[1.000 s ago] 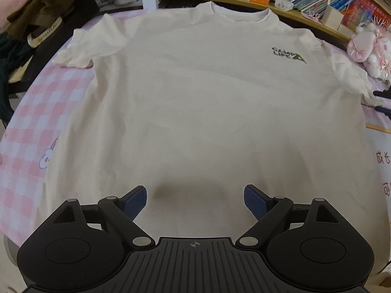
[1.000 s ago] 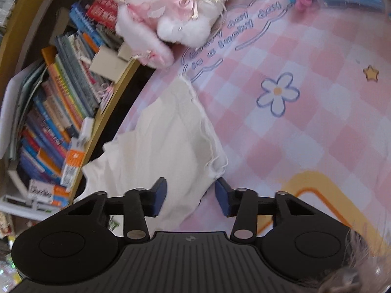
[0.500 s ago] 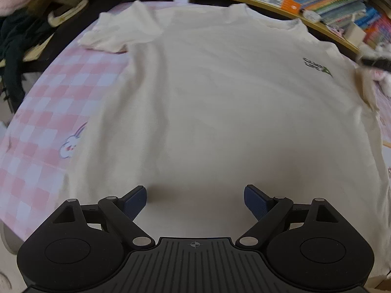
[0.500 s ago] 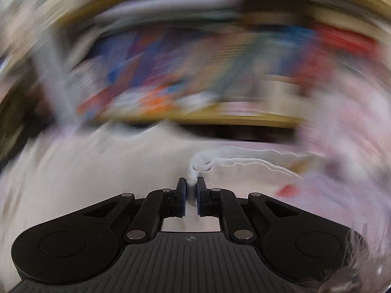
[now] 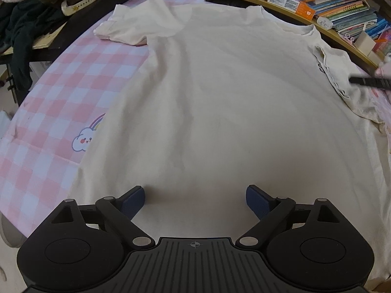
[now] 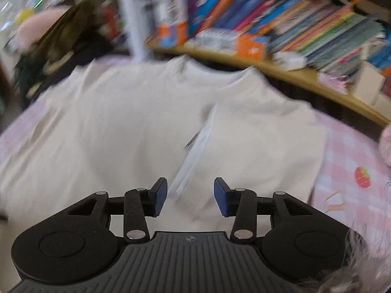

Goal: Fold clothes
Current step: 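Fold the held sleeve over the shirt body with the right gripper, release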

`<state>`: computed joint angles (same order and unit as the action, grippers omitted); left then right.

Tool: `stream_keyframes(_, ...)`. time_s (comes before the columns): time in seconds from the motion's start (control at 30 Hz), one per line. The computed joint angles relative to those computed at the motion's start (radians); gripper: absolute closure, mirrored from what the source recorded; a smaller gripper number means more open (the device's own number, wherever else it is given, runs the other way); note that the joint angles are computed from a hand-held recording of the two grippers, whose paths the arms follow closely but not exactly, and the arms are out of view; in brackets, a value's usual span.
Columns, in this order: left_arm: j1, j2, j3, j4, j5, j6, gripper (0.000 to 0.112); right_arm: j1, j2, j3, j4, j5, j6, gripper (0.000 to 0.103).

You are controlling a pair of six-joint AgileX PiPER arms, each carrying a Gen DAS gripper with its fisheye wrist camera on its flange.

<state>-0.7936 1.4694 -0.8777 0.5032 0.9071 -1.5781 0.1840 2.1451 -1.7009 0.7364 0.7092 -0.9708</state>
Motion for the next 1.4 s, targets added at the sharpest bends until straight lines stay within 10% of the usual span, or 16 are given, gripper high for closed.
stream_keyframes(0.3, 0.006, -0.015, -0.013, -0.030, 0.022, 0.038, 0.020, 0.150, 0.318, -0.551, -0.418, 0.005, 0.557, 0.059)
stream_keyframes(0.43, 0.006, -0.024, -0.013, -0.039, 0.040, 0.049, 0.020, 0.211, 0.389, -0.614, -0.639, -0.065, 0.676, 0.101)
stream_keyframes(0.57, 0.032, -0.032, 0.000, -0.057, 0.034, 0.057, 0.020, 0.206, 0.277, -0.373, -0.527, -0.278, 0.587, 0.101)
stream_keyframes(0.77, 0.046, -0.007, -0.039, -0.041, 0.038, 0.110, 0.020, 0.195, 0.348, -0.482, -0.417, -0.155, 0.489, 0.092)
stream_keyframes(0.83, 0.043, 0.005, -0.051, -0.033, 0.039, 0.118, 0.020, 0.176, 0.334, -0.467, -0.308, -0.133, 0.409, 0.065)
stream_keyframes(1.2, 0.034, 0.077, -0.108, 0.015, -0.016, 0.101, 0.020, 0.013, -0.105, 0.293, 0.248, -0.431, -0.149, 0.066)
stream_keyframes(1.4, 0.006, 0.140, -0.178, 0.030, -0.026, 0.117, 0.020, -0.206, -0.013, 0.156, 0.195, -0.077, 0.106, 0.072)
